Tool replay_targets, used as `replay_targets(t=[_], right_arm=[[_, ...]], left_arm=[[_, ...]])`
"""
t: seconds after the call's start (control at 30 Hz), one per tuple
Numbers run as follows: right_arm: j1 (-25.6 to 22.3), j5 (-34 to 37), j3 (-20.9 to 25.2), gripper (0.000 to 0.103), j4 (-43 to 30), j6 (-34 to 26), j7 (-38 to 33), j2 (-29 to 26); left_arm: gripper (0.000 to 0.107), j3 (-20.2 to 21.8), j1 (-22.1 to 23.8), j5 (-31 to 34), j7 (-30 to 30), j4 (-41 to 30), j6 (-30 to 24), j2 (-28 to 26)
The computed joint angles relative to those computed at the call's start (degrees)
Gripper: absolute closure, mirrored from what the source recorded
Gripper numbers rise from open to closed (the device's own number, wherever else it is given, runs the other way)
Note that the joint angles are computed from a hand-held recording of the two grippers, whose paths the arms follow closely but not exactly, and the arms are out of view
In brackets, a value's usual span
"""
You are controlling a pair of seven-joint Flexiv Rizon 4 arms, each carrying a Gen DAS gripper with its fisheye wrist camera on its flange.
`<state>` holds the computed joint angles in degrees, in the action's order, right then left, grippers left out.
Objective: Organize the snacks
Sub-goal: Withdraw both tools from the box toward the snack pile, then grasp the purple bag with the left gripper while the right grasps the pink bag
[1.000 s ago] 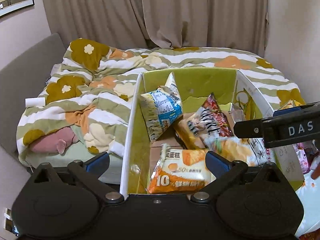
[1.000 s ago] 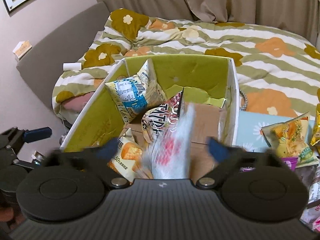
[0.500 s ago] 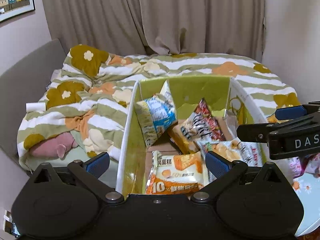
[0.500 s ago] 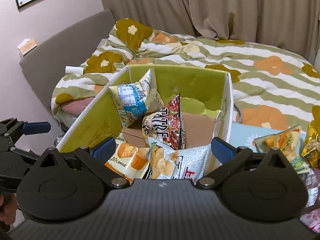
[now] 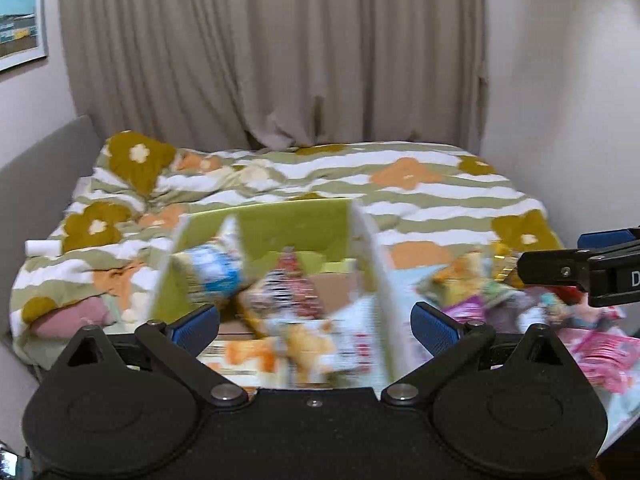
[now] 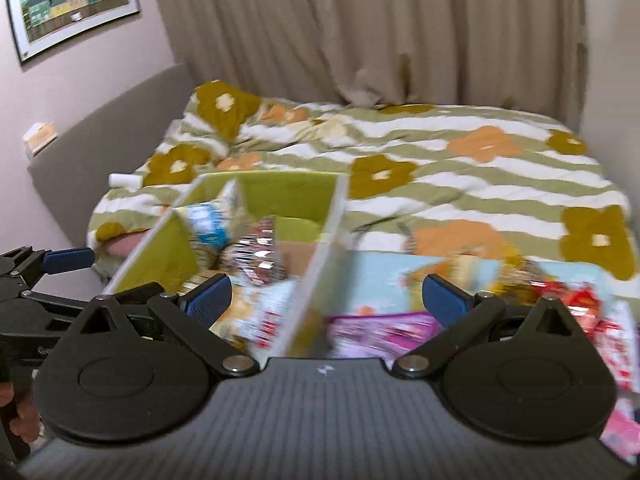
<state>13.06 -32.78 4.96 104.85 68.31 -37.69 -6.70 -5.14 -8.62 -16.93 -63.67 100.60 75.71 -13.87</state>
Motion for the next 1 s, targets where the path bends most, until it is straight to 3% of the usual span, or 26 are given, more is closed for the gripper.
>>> replay_targets(t=[0.23,0.43,0.73,1.0], right_arm=[[-5.8,0.9,0.5,0.0,10.4,-2.4,0.5,9.8],[-10.6,2.9,1.1,0.0,16.7,-3.9,0.7,14.8],[-13.8,8.7,0.4,0.0,22.4,-4.3,-2.7,16.4],[-14.6,13.0,0.3,0.0,24.6,-5.7,0.4,15.6]], left_arm=[[0.004,-0.3,-5.7,5.1,-5.9,-1.1,-1.4,-1.1],[0.004,3.5,-12.0,15.9,-17.4,-5.9,-4.5,-4.8],[0.004,10.3,-20.3,32.6,-37.2,-16.1,-10.6,-12.3],[0.008,11.0,-21.1,39.1,-40.1,-24.4,-16.8,-19.0]])
